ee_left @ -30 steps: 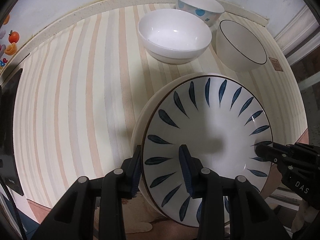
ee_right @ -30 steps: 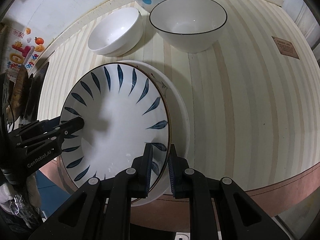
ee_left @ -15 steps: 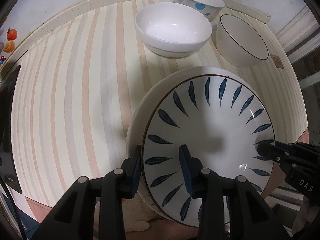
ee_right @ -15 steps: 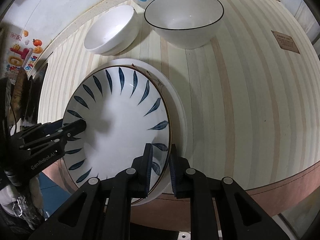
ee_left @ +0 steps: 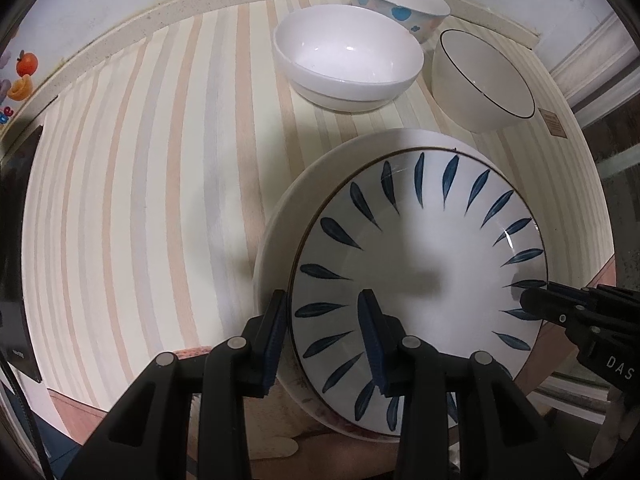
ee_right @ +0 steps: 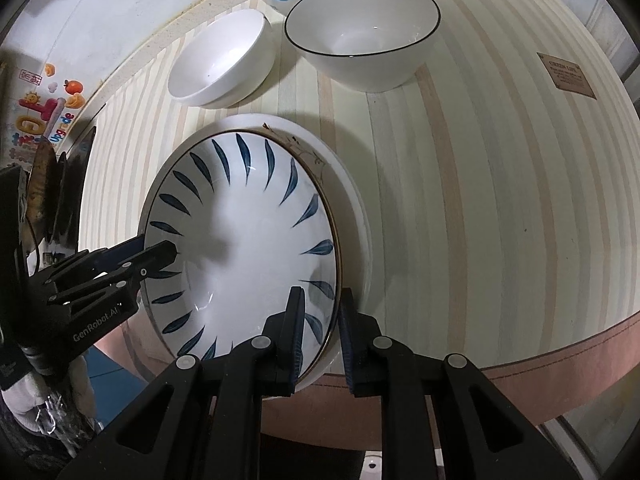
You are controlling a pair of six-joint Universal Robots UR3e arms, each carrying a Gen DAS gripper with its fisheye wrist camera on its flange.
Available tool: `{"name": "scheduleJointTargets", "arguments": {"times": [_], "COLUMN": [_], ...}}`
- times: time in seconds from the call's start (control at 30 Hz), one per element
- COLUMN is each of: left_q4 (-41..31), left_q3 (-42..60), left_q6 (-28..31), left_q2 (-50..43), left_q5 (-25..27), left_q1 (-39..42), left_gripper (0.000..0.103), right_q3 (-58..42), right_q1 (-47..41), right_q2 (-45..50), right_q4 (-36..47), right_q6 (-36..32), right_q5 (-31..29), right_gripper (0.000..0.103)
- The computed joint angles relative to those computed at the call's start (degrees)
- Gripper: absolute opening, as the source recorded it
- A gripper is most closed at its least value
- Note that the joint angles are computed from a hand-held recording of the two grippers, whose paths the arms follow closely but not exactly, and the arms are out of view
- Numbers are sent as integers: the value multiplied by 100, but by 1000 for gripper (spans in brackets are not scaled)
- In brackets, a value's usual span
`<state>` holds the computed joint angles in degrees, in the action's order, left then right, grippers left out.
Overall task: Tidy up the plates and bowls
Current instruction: 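Lift the plate stack with both grippers and carry it toward the cat cloth, then lower the plate stack onto the counter and open both grippers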
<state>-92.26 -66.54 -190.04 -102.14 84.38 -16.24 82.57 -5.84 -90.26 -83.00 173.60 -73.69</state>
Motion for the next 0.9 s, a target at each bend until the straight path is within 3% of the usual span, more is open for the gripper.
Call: {"name": "scheduleJointTargets", "arguments": {"times": [0.17, 0.47, 0.73, 0.9], "left_q4": [-206, -1446, -2728, -3680], "left_q3": [79, 1245, 2894, 4237], "left_q6": [-77, -127, -247, -180], "left_q2": [250, 923, 1095, 908], "left_q5": [82, 53, -28, -173], "left_q1": [-21, -145, -254, -180], "left_gripper": [33, 33, 33, 34], "right_q3": [-28, -1042, -2834, -4740], "right_q1": [-44, 124, 252, 403], "right_q2": [-164, -918, -1358, -1012], "right_q4": [96, 951, 2442, 3610], "right_q6": [-17, 165, 393, 610], "right_q5": [50, 87, 159, 107], "right_gripper": [20, 20, 20, 20]}}
